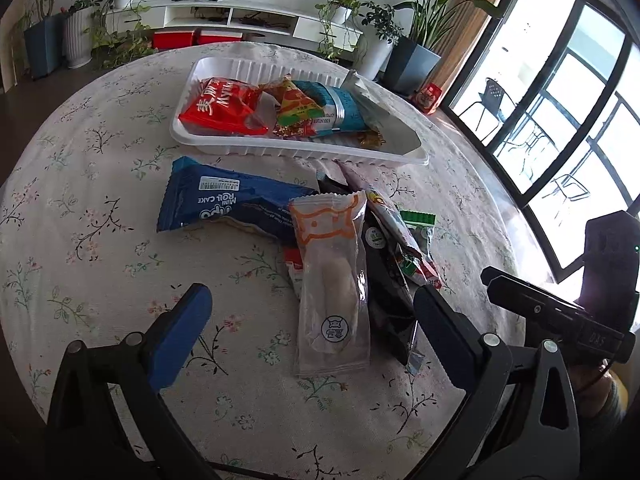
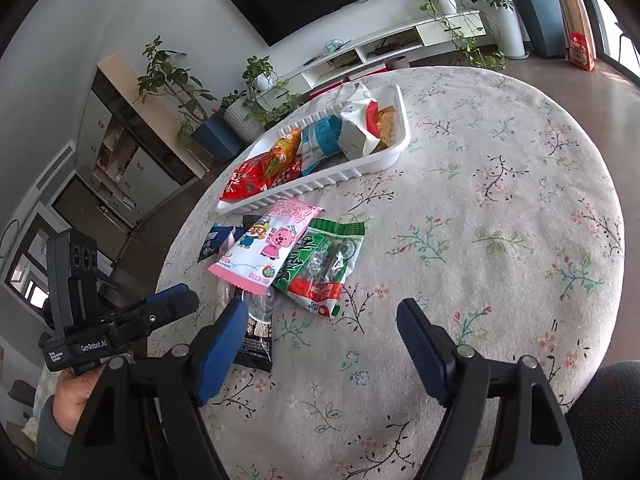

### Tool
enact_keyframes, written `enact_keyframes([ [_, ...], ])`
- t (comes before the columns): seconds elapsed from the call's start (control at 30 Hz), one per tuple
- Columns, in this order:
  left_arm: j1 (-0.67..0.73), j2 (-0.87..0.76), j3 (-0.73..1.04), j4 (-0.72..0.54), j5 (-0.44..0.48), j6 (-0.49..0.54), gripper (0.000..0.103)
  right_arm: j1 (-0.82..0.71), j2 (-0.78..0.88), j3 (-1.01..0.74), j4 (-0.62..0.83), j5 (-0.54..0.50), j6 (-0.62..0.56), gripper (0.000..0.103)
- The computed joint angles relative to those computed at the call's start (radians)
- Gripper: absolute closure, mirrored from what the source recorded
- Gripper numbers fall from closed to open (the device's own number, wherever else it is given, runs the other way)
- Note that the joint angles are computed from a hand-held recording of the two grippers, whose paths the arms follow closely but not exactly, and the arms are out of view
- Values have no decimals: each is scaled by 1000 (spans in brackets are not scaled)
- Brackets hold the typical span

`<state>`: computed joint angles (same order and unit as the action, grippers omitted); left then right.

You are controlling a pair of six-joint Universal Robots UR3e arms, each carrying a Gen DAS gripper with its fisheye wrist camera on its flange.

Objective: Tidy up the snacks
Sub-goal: 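Move both tools back over the remaining snacks, then grasp the clear orange-printed pastry packet with the left tool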

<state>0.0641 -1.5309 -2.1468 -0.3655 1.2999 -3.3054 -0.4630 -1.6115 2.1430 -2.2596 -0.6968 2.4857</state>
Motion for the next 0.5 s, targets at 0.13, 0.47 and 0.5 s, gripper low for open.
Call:
enact_keyframes([
  [0.13,-31,-45,68,-43,44,6,27,4,-7,12,-4,-7,-10,28],
  [0.47,-44,-120,116,-80,65,16,39,8,-3,31,-22,-14,-15,28],
  [0.5,-44,-122,117,-79,65,18,39,7,-4,33,-20,-14,-18,28],
])
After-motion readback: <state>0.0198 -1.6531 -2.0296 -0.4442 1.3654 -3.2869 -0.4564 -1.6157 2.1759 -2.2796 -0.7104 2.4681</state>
